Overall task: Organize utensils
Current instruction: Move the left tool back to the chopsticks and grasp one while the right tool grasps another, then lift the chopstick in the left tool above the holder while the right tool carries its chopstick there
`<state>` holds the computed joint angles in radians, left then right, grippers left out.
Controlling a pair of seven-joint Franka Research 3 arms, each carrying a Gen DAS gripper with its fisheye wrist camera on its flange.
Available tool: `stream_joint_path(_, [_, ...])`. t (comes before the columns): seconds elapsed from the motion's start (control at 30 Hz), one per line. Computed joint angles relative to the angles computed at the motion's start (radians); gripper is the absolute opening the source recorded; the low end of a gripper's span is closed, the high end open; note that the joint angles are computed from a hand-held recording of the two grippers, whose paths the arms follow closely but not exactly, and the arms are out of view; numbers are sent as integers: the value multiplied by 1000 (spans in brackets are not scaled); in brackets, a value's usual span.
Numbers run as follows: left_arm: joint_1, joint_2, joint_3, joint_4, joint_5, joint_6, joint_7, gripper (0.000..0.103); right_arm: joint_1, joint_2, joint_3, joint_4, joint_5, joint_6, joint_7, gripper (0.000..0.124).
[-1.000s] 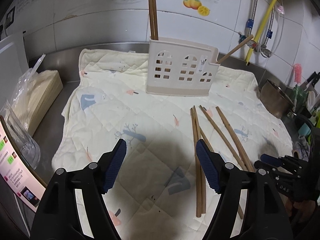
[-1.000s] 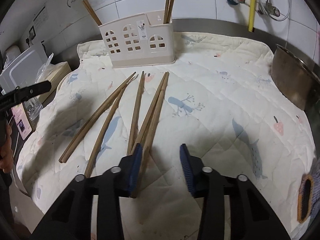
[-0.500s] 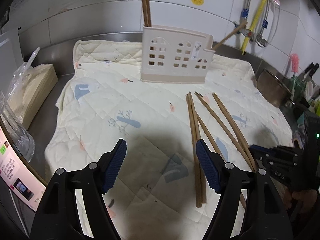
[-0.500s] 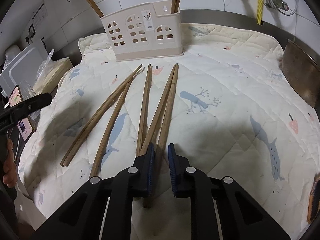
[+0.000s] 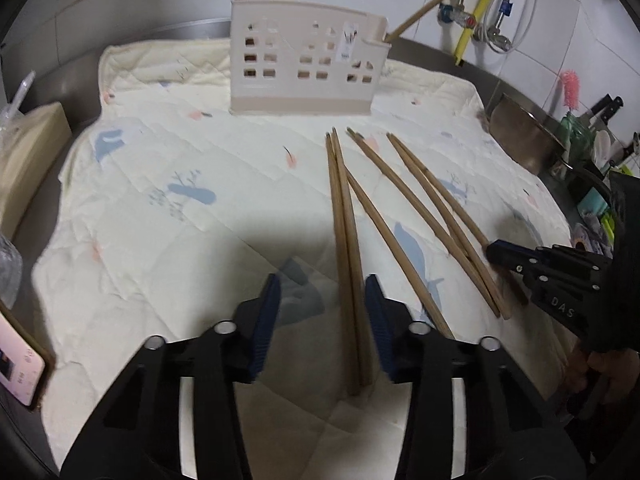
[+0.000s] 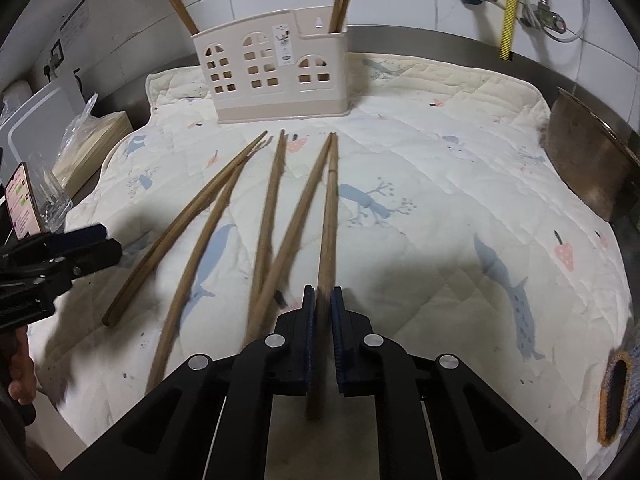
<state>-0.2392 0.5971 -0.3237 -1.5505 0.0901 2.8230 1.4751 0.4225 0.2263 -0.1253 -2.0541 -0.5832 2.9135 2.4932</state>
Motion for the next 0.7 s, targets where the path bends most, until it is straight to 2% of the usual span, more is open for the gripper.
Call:
stream_joint_path(0.07, [0, 18, -6, 21, -5, -20, 4, 29, -3, -4, 0, -8, 4, 7, 1, 8])
stream_joint_path(0.13, [-10, 30, 2, 38, -2, -35, -3, 24, -3, -7, -2, -15, 3, 16, 5, 8])
stream_joint_path(0.37, [-28, 46, 12, 64, 8, -55, -11, 20, -3, -6, -6, -24, 11, 38, 2, 8])
stream_joint_path(0.6, [-84, 67, 73, 113, 68, -90, -79, 12, 11, -4, -20, -22, -8, 36, 18, 8])
stream_joint_path(0.7, [-86, 71, 78, 123, 80, -98, -106, 11, 13, -3, -21, -21, -12, 37, 26, 8])
